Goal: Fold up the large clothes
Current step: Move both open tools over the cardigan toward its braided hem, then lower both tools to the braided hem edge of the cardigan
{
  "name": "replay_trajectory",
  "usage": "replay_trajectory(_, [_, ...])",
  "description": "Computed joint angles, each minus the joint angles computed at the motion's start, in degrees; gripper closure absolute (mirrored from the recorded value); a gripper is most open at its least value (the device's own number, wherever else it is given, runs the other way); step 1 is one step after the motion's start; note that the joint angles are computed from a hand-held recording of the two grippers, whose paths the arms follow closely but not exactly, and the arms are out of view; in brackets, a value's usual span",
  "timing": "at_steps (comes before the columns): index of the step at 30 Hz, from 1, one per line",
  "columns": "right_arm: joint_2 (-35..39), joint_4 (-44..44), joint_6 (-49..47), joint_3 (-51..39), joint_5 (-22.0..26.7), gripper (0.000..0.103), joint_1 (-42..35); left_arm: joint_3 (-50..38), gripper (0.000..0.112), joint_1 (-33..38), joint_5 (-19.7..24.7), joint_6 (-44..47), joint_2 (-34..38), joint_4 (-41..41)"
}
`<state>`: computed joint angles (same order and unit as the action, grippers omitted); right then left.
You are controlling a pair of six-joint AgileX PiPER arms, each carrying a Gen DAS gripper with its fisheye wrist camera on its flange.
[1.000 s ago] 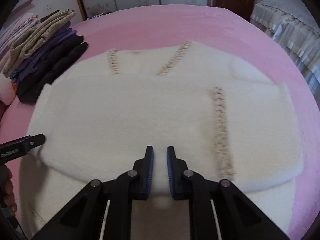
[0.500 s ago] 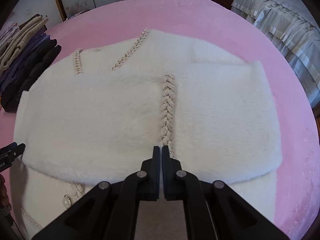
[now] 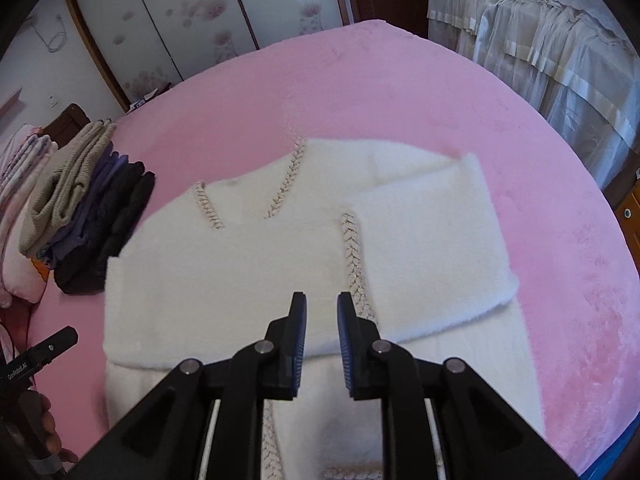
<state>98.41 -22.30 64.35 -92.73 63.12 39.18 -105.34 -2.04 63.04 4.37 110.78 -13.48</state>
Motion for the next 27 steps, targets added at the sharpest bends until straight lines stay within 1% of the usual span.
replay_trajectory(2, [-2.17, 0.21, -0.88, 1.52, -1.34, 0.087, 0.52, 3.81, 0.011, -0.59, -1.6, -1.78, -3.76, 0.54])
replay_trajectory(6, [-7.28, 1.54, -4.09, 4.62, -2.72, 0.087, 0.71, 13.28, 0.011, -3.75, -8.42, -7.55, -11.78, 3.57])
replay_trajectory(9, [-11.8, 2.23, -5.72, 7.89, -3.55, 0.086, 1.2, 17.92, 0.011, -6.18, -9.02, -10.63, -17.0, 6.15])
replay_trajectory(11, [-14.93, 2.79, -6.57, 10.17, -4.03, 0.085, 1.63, 21.05, 0.011, -6.85, -8.97, -11.02, -20.76, 5.7])
replay_trajectory(14, [-20.07, 2.15, -5.4, 14.17, -4.0, 0.082, 3.42, 26.36, 0.011, -8.41, -8.63, -12.03, -27.2, 7.25])
replay_trajectory(15, [-21.94, 2.11, -4.98, 15.64, -3.96, 0.079, 4.06, 28.07, 0.011, -9.15, -8.67, -13.08, -29.25, 8.66])
replay_trajectory(17, [-25.43, 1.87, -4.71, 18.31, -3.63, 0.069, 5.77, 31.75, 0.011, -10.27, -8.31, -15.08, -34.15, 11.11])
replay_trajectory(18, [-27.34, 1.46, -4.45, 19.83, -3.46, 0.061, 7.0, 33.5, 0.011, -10.44, -7.97, -15.66, -36.4, 11.97])
replay_trajectory(19, [-29.2, 0.71, -3.67, 21.48, -3.59, 0.057, 8.48, 35.42, 0.011, -10.47, -7.66, -16.05, -38.73, 12.91])
replay_trajectory(22, [-34.5, -2.52, -0.64, 25.71, -2.16, 0.053, 14.41, 41.22, 0.011, -8.64, -6.62, -14.94, -44.75, 13.44])
replay_trajectory(24, [-37.93, -8.44, 5.68, 28.51, 0.94, 0.052, 21.7, 45.16, 0.011, -5.43, -6.11, -11.51, -47.87, 11.41])
replay_trajectory(26, [-40.86, -13.69, 12.73, 31.22, 3.9, 0.052, 29.15, 49.5, 0.011, -0.9, -6.76, -6.11, -50.57, 8.5])
replay_trajectory(27, [-42.09, -16.72, 17.35, 32.64, 6.29, 0.052, 33.99, 51.93, 0.011, 2.26, -7.23, -2.1, -51.87, 6.19])
